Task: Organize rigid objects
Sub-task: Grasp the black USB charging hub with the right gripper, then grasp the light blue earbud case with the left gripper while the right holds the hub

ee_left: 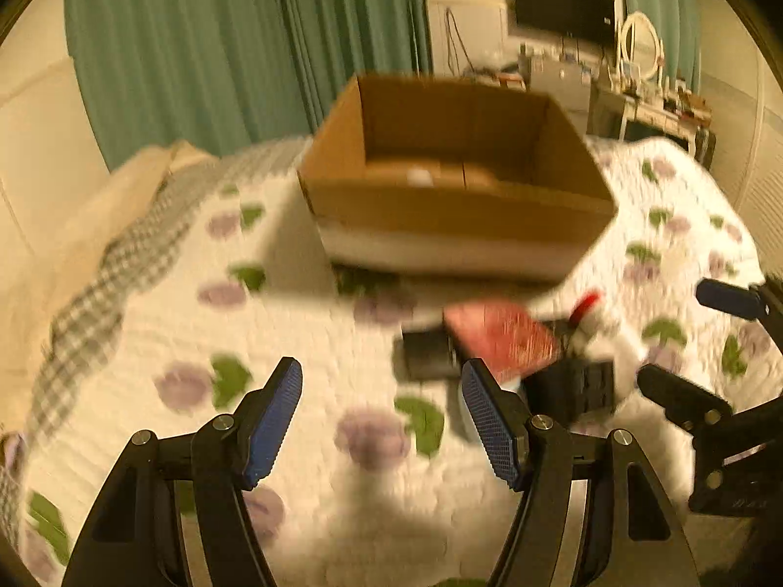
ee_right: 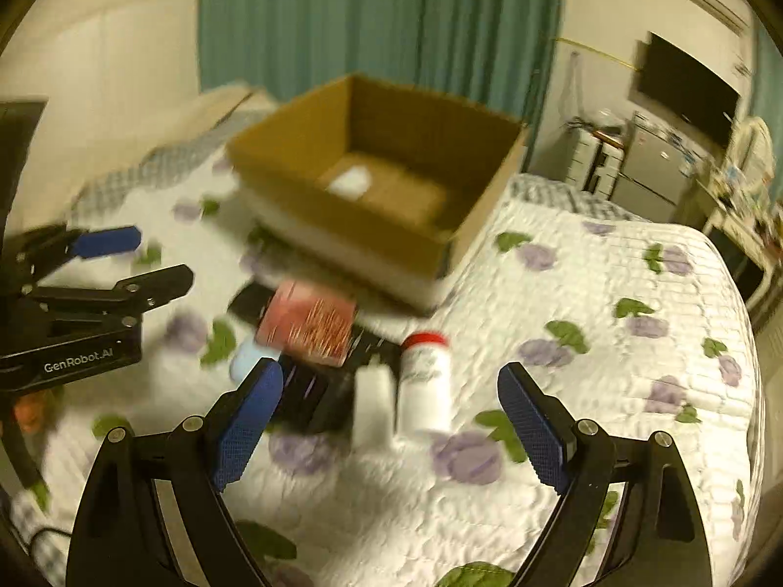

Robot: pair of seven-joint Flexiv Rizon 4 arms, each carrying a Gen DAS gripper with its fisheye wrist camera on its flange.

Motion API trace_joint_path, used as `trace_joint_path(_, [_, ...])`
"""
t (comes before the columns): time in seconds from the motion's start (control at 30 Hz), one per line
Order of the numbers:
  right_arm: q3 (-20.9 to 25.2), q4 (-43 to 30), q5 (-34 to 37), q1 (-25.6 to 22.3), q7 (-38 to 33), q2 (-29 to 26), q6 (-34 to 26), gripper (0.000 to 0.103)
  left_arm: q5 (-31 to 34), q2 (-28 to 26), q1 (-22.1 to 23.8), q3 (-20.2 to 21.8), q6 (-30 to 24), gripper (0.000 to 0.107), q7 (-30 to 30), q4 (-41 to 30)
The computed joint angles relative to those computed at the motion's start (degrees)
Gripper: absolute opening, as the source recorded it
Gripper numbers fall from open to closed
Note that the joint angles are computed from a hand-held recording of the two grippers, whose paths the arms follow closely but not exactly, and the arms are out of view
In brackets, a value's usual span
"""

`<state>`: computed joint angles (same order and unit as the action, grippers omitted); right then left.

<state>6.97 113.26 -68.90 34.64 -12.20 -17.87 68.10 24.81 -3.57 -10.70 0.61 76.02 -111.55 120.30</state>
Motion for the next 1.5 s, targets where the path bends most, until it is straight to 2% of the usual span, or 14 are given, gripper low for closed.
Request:
trace_joint_path(0.13, [1.27, -1.99, 5.4, 0.72, -8.49, -3.28, 0.03, 0.09, 0.47, -0.34, -0.06, 0.37, -1.49, 0.071, -1.45, 1.61])
trace_joint_path(0.2, [1.08, -3.01, 7.21, 1.78, -11.96, -4.7, -0.54, 0.088, -1.86, -0.53, 0.33, 0.2, -1.69, 0.071, -0.23, 2.31])
trace_joint_path(0.33, [-0.42, -5.08, 8.28, 4.09, -17.23, -7.1, -1.58, 0.076, -3.81, -0.43, 0.59, 0.22, -1.45, 0.071, 0.17, 3.16])
trace_joint_path(0.43, [-0.48, -6.31, 10.78, 4.17, -20.78, -8.49, -0.62, 0.058, -4.07, -0.61, 0.62, 0.25, -2.24, 0.071, 0.1, 3.09])
trace_joint_path(0.5, [-1.65, -6.35, 10.54, 4.79, -20.86, -8.6, 0.36, 0.055, -4.22, -0.59, 0.57, 0.22, -2.61, 0.071, 0.28, 3.11])
trace_joint_path(0.63, [-3.46, -4.54, 9.61, 4.93, -16.13, -7.26, 3.62, 0.054, -3.59, -0.69, 0.34, 0.07, -2.96, 0.071, 0.69, 2.77])
trace_joint_path(0.77, [-6.76, -1.7, 2.59, 4.69, -4.38, -4.5, 9.85, 0.054, -3.51, -1.2, -0.22, -0.48, -2.99, 0.071, 1.88, 2.28])
trace_joint_path(0.83, [-8.47, -0.62, -4.6, 4.27, 3.25, -2.43, 11.35, 0.054, -5.22, -1.68, -0.5, -0.97, -2.42, 0.071, 3.52, 2.28])
trace_joint_path(1.0, [-7.27, 0.37, -11.88, 0.76, 12.42, 0.52, 11.24, 0.054, -14.16, -4.03, -1.32, -3.26, 0.47, 0.071, 11.82, 2.83])
trace_joint_path(1.17, [-4.35, 1.19, -12.22, -2.87, 14.42, 1.68, 8.36, 0.054, -17.3, -7.59, -3.24, -3.14, -0.72, 0.071, 13.91, 0.39])
trace_joint_path(1.23, [-2.85, 1.11, -11.24, -4.28, 14.02, 1.39, 7.9, 0.054, -16.48, -8.89, -4.51, -2.05, -1.73, 0.071, 13.07, -0.96])
trace_joint_path(1.43, [-0.91, 0.91, -9.19, -4.98, 11.54, 0.74, 5.58, 0.054, -17.83, -10.51, -5.11, -1.2, -1.33, 0.067, 12.99, -1.29])
trace_joint_path(1.47, [-0.93, 1.04, -9.37, -4.97, 11.62, 0.81, 5.52, 0.054, -17.3, -10.37, -5.52, -0.71, -1.03, 0.057, 12.49, -1.23])
trace_joint_path(1.5, [-0.88, 1.08, -9.41, -4.94, 11.65, 0.81, 5.46, 0.054, -17.57, -10.1, -5.46, -0.82, -0.77, 0.052, 12.86, -0.91])
